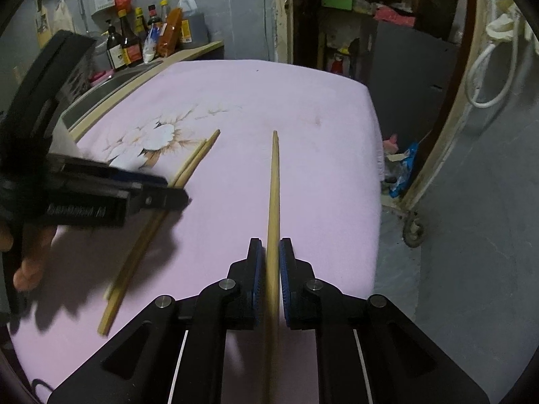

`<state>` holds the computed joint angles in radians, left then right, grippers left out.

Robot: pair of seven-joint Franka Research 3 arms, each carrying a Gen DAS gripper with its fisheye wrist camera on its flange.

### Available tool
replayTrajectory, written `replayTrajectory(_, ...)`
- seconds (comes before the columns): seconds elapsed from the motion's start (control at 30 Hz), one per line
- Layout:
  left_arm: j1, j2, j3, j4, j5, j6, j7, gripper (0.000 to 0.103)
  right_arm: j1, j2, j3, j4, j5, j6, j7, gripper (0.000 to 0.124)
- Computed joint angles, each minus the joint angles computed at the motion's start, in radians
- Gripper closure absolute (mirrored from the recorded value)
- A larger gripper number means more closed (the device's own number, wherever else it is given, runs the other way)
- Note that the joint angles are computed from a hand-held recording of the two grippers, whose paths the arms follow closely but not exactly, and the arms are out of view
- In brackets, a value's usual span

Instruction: Organize utensils

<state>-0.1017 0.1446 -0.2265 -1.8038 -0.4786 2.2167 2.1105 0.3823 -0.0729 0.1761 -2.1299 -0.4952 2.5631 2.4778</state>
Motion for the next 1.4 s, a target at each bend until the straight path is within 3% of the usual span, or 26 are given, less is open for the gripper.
replayTrajectory(0.17, 0.004, 0.031, 0.002, 0.049, 0.017, -0.056, -0.043, 0.074, 0.002, 0.085, -0.034, 0.102, 0.146, -0.032, -0.132, 0.115)
replayTrajectory(0.27, -0.008, 0.029, -0.002, 0.044, 0.067, -0.021, -0.054, 0.090, 0.017, 0.114, -0.043, 0.152, 0.157, -0.092, -0.166, 0.114)
replayTrajectory(0.43, 0.025, 0.042, -0.003, 0.070, -0.018, -0.100, -0.043, 0.093, 0.038, 0.118, -0.054, 0.168, 0.138, -0.133, -0.144, 0.118)
replayTrajectory(0.5, 0.039, -0.004, -0.001, 0.012, -0.061, -0.072, -0.006, 0.103, 0.042, 0.102, -0.053, 0.150, 0.143, -0.119, -0.119, 0.119)
replayTrajectory(0.63, 0.041, -0.084, 0.020, -0.069, -0.134, -0.046, 0.095, 0.103, 0.040, 0.057, -0.045, 0.083, 0.136, -0.028, -0.045, 0.119)
replayTrajectory(0.77, 0.022, -0.117, 0.043, -0.120, -0.104, -0.036, 0.121, 0.103, 0.031, 0.016, -0.018, 0.025, 0.075, 0.061, 0.060, 0.119)
replayTrajectory(1.0, 0.033, -0.101, 0.063, -0.096, -0.139, -0.109, 0.105, 0.101, 0.030, 0.009, 0.015, 0.031, -0.001, 0.011, 0.116, 0.119)
replayTrajectory(1.13, 0.043, -0.070, 0.061, -0.051, -0.187, -0.180, 0.093, 0.076, 0.029, -0.001, 0.011, 0.011, 0.003, 0.034, 0.124, 0.119)
replayTrajectory(1.23, 0.039, -0.050, 0.050, -0.029, -0.182, -0.176, 0.086, 0.074, 0.024, -0.005, 0.011, 0.001, 0.011, 0.043, 0.120, 0.119)
replayTrajectory(1.4, 0.006, -0.025, 0.025, 0.004, -0.058, -0.126, 0.025, 0.074, 0.013, -0.014, 0.011, -0.008, 0.008, 0.036, 0.120, 0.119)
